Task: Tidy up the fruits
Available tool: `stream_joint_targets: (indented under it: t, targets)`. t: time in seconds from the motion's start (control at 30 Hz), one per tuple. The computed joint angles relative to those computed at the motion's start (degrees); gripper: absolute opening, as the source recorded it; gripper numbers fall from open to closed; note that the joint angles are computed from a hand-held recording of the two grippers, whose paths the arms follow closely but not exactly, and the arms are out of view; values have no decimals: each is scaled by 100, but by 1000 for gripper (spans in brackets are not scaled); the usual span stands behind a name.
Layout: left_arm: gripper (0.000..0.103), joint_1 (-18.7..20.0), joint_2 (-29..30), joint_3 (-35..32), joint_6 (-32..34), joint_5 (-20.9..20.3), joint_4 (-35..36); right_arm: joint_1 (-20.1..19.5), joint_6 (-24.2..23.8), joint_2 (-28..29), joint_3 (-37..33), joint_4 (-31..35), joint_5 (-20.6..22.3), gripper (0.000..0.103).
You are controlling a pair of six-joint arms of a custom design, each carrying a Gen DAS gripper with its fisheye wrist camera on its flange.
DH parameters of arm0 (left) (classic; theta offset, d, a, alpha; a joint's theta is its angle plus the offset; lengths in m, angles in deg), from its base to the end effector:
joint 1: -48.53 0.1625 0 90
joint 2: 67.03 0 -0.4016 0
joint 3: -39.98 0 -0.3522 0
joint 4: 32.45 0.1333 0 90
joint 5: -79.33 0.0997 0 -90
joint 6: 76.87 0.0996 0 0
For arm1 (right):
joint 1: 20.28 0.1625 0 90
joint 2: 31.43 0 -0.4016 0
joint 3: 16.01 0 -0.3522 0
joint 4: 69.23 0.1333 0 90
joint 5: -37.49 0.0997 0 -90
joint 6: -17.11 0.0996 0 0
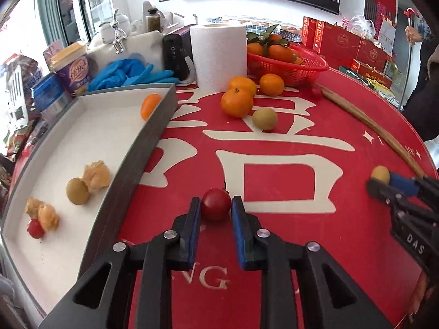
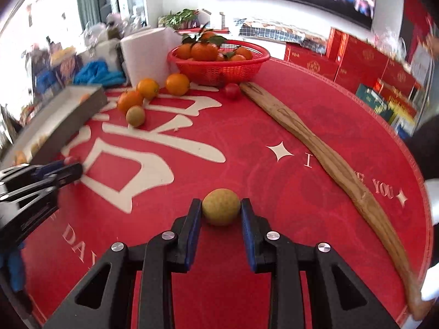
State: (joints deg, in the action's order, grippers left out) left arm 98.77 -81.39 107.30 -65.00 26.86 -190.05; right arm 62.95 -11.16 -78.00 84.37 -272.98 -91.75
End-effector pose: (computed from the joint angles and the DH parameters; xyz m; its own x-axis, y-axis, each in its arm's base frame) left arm -0.3099 -0.6757 -0.0703 -0.5657 0.5335 -0.6288 0.7512 0.6479 -0.1261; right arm -0.0010 -0.6049 0.2176 -0.6485 0.3236 0.6890 -0.2817 0.7388 -0.6122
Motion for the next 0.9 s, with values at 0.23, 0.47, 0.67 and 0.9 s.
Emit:
stream_joint_targets:
  t: [0.23,0.47,0.67,0.9]
  targets:
    - [80,103,143,-379,-78,-183,280,53,-185,139,-70,-285,-267,97]
    - [99,112,218,-574,-47,-370,632,-4,243,130,-243,338,-111,102]
    - [102,122,252,-648,-147,-329,712,-25,365,81,-199,415,-7,103]
    - [102,123,251,-648,-146,-329,712,-28,380,82,-197,400,-18,103]
